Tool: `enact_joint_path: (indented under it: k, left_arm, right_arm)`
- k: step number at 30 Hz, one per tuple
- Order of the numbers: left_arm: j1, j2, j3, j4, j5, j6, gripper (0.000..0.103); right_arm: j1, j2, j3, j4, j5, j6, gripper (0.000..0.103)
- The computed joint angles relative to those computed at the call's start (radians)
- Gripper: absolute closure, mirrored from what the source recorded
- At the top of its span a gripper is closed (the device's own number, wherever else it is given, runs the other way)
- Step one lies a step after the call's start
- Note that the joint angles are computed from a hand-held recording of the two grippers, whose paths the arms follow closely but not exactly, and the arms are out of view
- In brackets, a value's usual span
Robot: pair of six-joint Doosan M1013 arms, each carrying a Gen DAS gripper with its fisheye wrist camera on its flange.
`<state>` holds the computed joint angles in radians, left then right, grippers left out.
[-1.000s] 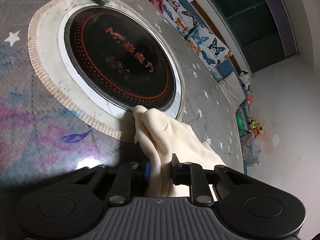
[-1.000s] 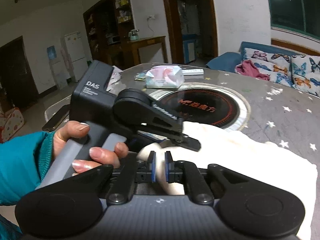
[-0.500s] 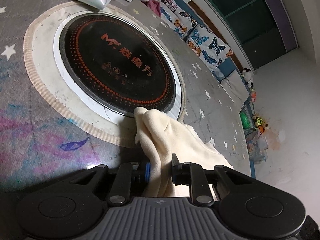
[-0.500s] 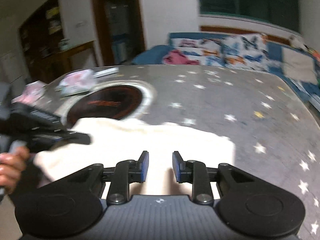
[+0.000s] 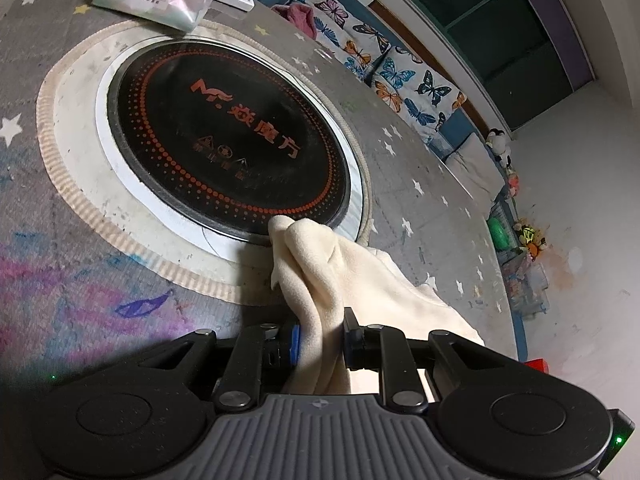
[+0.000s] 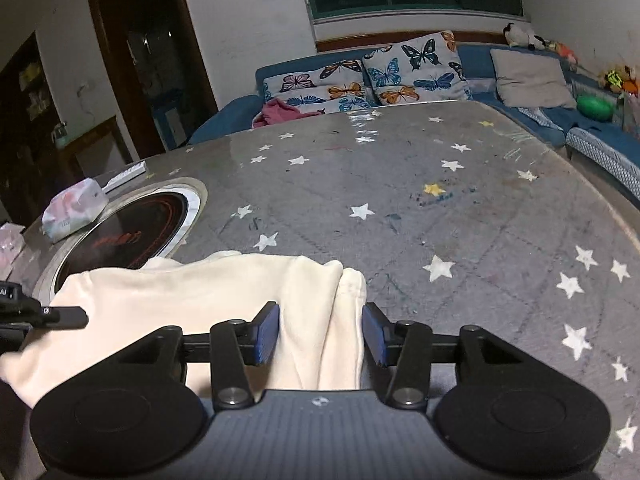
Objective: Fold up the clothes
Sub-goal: 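Lift and carry the folded sweatshirt away from the cooktop with both grippers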
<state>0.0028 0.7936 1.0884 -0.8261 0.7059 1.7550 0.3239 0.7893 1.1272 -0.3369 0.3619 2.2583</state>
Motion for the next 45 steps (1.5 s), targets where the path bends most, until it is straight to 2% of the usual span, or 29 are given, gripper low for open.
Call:
enact_joint_path:
  k: [7,9,11,13,19,22,27,35,45]
  left_arm:
    - [-0.009,-0.001,-0.008,0.053,-0.011,-0.011,0.082]
    - [-0.012,-0.001,-0.011,0.069,-0.015,-0.014,0.082]
    - [-0.016,-0.002,-0.011,0.089,-0.023,-0.016,0.082]
    - [-0.020,-0.004,-0.011,0.112,-0.030,-0.016,0.082]
    - [-0.033,-0.009,-0.017,0.194,-0.037,-0.024,0.082]
    - [-0.038,-0.007,-0.028,0.196,-0.027,0.004,0.082]
    - [-0.057,0.003,-0.063,0.178,-0.005,0.068,0.083]
    - [-0.107,0.043,-0.154,0.178,0.046,0.103,0.084]
    - [-0.169,0.098,-0.265,0.189,0.106,0.091,0.084]
  right_arm:
    - [-0.003,0.002,0.001,0.042,-0.016,-0.027,0.060]
    - [-0.005,0.001,0.005,0.099,-0.027,-0.076,0.065]
    - [-0.008,-0.001,0.008,0.171,-0.037,-0.141,0.083]
    - [-0.009,-0.002,0.010,0.213,-0.045,-0.170,0.087]
    - [0.005,-0.018,0.037,0.029,-0.079,-0.008,0.090]
    - [0.005,-0.035,0.063,-0.049,-0.106,0.075,0.090]
    - [0.007,-0.061,0.092,-0.272,-0.109,0.272,0.090]
    - [-0.008,-0.100,0.134,-0.599,-0.045,0.586,0.090]
    - [-0.038,-0.140,0.172,-0.778,0.037,0.731,0.090]
